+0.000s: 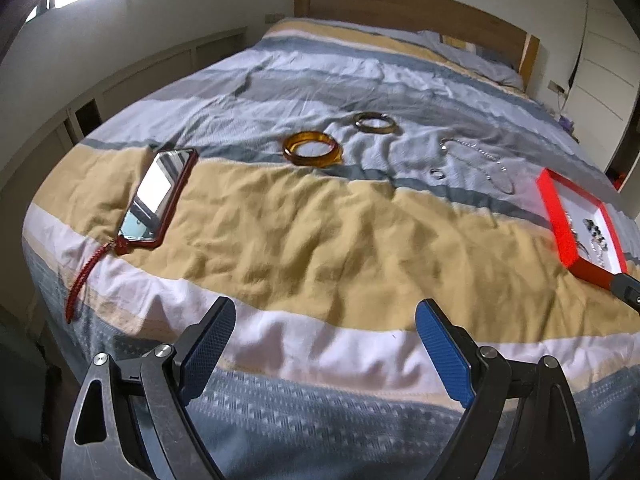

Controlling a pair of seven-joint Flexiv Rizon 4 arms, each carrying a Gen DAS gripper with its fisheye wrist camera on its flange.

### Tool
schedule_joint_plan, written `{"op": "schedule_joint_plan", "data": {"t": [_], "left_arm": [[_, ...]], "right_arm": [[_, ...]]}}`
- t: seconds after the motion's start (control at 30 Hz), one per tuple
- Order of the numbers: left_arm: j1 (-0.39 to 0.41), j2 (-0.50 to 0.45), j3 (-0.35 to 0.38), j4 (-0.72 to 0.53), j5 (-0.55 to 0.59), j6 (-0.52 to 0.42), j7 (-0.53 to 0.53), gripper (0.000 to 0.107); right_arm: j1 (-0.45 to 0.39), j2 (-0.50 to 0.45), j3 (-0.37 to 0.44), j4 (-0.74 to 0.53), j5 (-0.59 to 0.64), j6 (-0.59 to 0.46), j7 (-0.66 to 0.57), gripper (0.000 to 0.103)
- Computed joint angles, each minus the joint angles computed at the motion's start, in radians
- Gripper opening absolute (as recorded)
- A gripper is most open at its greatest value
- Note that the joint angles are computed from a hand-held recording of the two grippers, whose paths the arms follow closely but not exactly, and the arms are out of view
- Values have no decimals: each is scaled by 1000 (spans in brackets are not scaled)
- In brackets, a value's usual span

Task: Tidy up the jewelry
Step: 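Lower the left tool toward the amber bangle while the right tool approaches the small silver ring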

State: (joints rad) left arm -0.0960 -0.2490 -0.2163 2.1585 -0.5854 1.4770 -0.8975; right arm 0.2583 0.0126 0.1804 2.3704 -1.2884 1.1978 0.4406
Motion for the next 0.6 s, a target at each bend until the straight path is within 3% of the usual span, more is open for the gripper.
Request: {"op": "schedule_joint_plan", "data": {"t": [0.2,0.43,0.6], "left_arm": [[-17,-107,31,-143,81,-43,-68,89],[-9,-257,13,-365,164,-115,-72,68],[-33,-383,26,-564,217,-178,-73,67]], "right_arm": [[-20,-127,-63,-99,-60,97,-53,42],[-18,-293,-136,-253,-71,208,-140,41],[13,-402,-188,-359,-14,267,-229,41]]}}
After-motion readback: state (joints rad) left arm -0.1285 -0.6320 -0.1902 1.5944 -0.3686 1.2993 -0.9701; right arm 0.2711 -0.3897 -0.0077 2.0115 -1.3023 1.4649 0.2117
